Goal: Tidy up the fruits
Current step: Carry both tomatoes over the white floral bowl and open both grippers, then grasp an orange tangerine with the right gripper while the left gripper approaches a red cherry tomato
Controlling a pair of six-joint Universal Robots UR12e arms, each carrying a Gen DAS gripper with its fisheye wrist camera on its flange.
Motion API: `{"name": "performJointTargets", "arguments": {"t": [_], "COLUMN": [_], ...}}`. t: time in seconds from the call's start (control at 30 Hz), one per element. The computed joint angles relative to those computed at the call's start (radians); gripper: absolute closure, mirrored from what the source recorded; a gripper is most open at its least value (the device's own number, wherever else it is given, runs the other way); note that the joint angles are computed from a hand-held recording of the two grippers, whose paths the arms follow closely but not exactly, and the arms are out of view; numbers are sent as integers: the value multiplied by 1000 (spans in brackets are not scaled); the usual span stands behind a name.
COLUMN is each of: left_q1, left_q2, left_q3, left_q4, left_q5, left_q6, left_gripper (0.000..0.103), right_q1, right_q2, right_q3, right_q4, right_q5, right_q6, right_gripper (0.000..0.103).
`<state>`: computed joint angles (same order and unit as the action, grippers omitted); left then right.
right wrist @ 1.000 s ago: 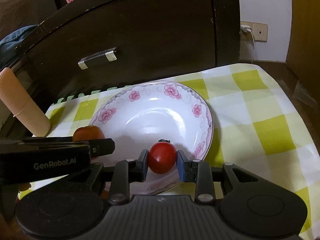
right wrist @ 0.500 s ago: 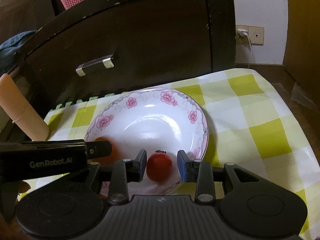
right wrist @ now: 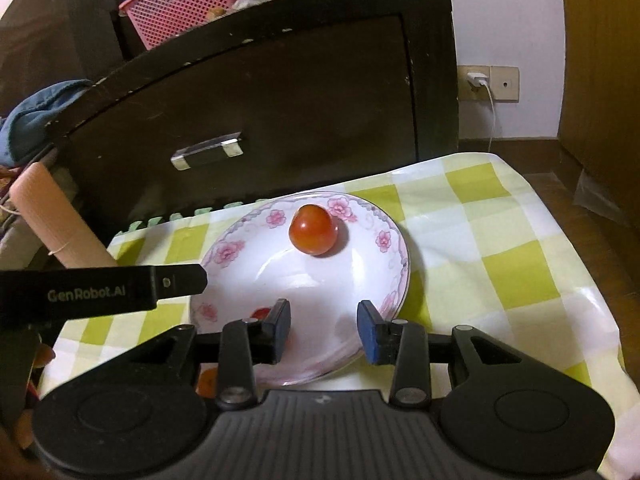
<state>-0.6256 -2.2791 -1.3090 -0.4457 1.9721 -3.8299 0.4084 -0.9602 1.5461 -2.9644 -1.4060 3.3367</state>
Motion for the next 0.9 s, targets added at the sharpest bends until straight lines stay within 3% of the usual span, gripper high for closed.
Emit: {"name": "performJointTargets", "arguments": {"t": [0.5, 0.7, 0.9], "left_q1": [-17, -17, -21], "left_q2": [81, 106, 124], "left_q3": [-154, -203, -233], "left_q4": [2, 1, 12], "left_q5": [-22, -51, -60], "left_q6": [-69, -107, -96], "left_gripper": [38, 38, 37], "right_q1": [21, 30, 35], "right_q2": [-69, -77, -77], "right_q3": [103, 118, 115], "right_q4": [46, 82, 110], "right_q5": [12, 17, 27], "right_q6": [-42, -94, -159], "right_gripper": [67, 67, 66]}}
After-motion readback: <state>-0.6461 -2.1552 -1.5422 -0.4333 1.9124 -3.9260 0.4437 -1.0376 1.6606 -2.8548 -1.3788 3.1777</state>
